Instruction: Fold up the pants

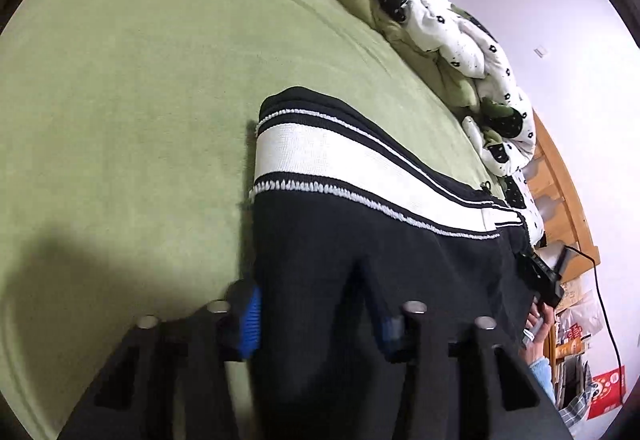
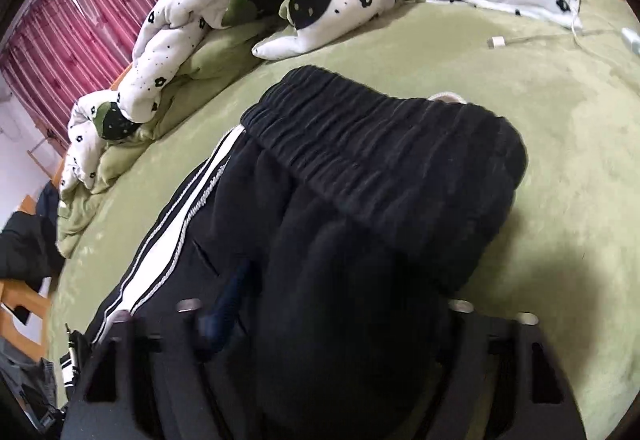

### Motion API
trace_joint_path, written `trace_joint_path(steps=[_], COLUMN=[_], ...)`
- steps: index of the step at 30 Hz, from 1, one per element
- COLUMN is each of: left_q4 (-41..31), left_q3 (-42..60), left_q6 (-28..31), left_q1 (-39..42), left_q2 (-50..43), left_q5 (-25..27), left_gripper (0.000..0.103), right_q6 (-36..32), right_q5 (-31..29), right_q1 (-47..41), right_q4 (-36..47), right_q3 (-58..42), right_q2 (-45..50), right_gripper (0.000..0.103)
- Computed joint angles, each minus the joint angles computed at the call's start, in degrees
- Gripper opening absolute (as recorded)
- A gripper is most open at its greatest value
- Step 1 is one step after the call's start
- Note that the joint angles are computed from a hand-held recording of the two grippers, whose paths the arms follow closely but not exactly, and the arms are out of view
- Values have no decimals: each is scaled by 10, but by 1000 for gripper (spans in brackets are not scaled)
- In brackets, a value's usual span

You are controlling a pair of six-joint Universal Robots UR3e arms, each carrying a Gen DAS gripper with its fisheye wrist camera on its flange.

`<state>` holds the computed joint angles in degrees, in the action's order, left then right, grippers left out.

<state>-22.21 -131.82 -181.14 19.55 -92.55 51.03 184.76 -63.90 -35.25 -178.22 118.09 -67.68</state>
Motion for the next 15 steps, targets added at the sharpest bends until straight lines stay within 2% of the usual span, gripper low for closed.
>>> trace_joint_path(steps=[2,3,6,10,13,15], left_q4=[0,8,2,-42,-146,-272], left_q3=[7,2,-7,21,46,63], left_q6=[-17,-31,-32,-43,-1,80], left_q1=[-10,-12,5,20,73,144], left_q2=[9,27,92,148,187,257], left_q5=[9,10,-30,-42,-95,-121], left_gripper=[17,13,10,9,9,9], right_q6=[8,12,22,55,70,93], right_q5=[16,8,-92,-163,-236,-278], right_q1=[-7,1,82,185,290,361], right_q4=[-34,-51,-85,-12,42,84], right_q3=[38,57,77,30,-42,-108], right_q2=[-40,-68,-151,-249,-278,-272], right_gripper=[27,24,21,20,19,19])
